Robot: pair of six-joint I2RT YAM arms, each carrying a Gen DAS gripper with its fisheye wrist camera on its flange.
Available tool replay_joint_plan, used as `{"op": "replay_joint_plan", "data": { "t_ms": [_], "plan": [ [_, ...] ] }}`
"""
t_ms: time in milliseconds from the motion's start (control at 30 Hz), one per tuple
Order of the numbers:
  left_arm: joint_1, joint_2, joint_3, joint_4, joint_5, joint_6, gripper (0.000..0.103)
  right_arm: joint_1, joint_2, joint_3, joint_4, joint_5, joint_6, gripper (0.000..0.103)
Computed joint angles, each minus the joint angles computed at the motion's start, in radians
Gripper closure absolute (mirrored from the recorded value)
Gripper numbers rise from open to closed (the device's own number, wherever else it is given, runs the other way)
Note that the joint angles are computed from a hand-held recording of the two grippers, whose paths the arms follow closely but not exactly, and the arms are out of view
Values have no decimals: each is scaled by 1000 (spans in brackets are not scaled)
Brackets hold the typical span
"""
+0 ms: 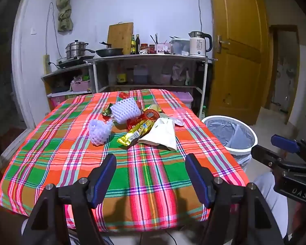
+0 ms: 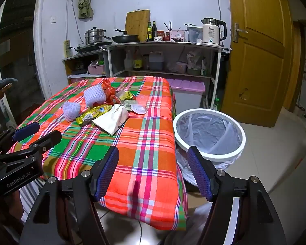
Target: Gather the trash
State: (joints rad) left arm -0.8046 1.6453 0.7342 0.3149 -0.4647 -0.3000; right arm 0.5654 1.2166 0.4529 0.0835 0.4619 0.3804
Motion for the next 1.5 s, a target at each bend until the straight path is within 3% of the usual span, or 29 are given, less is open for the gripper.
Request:
{"op": "replay_joint_plan", "data": {
  "t_ms": [1500],
  "plan": [
    [-5, -11, -4, -7, -4, -5, 33, -1, 3, 4, 1, 1, -4, 33]
  ]
}}
